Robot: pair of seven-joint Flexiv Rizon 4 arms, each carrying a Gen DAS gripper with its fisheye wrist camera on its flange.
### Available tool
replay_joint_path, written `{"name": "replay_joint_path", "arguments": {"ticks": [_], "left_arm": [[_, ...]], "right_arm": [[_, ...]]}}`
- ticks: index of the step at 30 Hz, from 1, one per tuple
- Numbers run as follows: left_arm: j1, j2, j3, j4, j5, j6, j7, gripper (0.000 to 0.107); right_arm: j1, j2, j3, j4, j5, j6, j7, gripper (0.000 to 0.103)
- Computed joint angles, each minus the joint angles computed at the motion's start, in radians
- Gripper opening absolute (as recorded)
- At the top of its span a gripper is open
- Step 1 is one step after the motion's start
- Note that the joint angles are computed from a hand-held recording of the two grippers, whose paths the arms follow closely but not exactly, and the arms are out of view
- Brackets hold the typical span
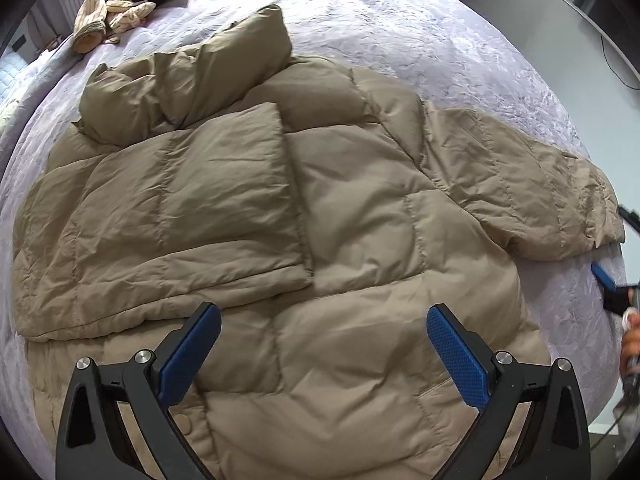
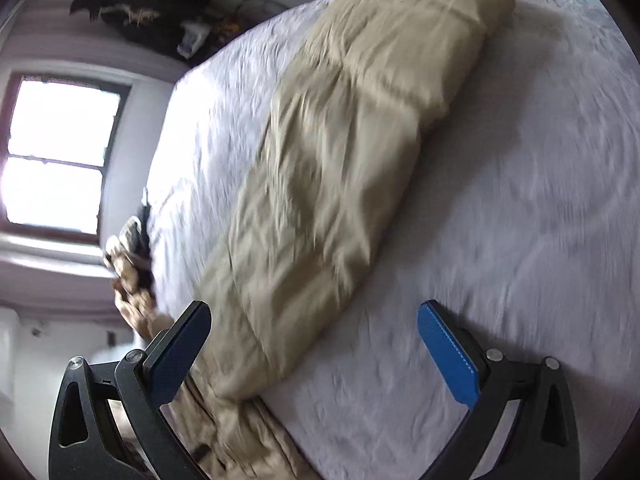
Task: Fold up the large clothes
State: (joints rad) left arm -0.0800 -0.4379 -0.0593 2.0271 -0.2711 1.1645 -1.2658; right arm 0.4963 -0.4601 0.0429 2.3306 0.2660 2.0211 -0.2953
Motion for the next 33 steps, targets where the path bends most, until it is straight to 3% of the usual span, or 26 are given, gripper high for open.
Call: {"name": "replay_joint_path", "arguments": {"ticks": [7, 12, 13, 14, 16, 19, 24, 29, 33], "left_arm": [[-0.02, -0.001, 0.015, -0.011, 0.035, -0.012, -0.022, 0.103], [-0.017, -0.013, 0.007, -0.028, 0.031, -0.034, -0.035, 0.103], [-0.012, -0.01, 0.004, -0.023, 0.027, -0.032, -0.028, 0.103], [-0.009, -0.007, 0.004, -0.019, 0.025, -0.03, -0.023, 0.103], [-0.007, -0.001, 0.009, -0.012, 0.03, -0.018, -0.016, 0.103], [-0.002, 0.009, 0.023, -0.003, 0.042, 0.009, -0.014, 0.103], [0.018, 0.021, 0.056, 0.004, 0.057, 0.062, -0.035, 0.103], [0.056, 0.026, 0.075, 0.009, 0.062, 0.089, -0.045, 0.103], [0.104, 0.043, 0.077, 0.044, 0.045, 0.125, -0.021, 0.103]], "right_arm": [[-0.237, -0.148, 0.124, -0.067, -0.11, 0.229, 0.098, 0.103], [-0.305, -0.235, 0.154, -0.119, -0.17, 0.376, 0.199, 0.098], [-0.321, -0.259, 0.165, -0.131, -0.186, 0.417, 0.231, 0.08], [-0.347, -0.29, 0.182, -0.146, -0.218, 0.458, 0.272, 0.051], [-0.378, -0.342, 0.203, -0.16, -0.268, 0.537, 0.347, 0.02], [-0.334, -0.363, 0.169, -0.191, -0.258, 0.587, 0.367, 0.012], [-0.281, -0.339, 0.117, -0.256, -0.306, 0.592, 0.323, 0.01], [-0.264, -0.289, 0.094, -0.377, -0.504, 0.4, 0.261, 0.011], [-0.267, -0.298, 0.125, -0.522, -0.67, 0.233, 0.229, 0.011]]}}
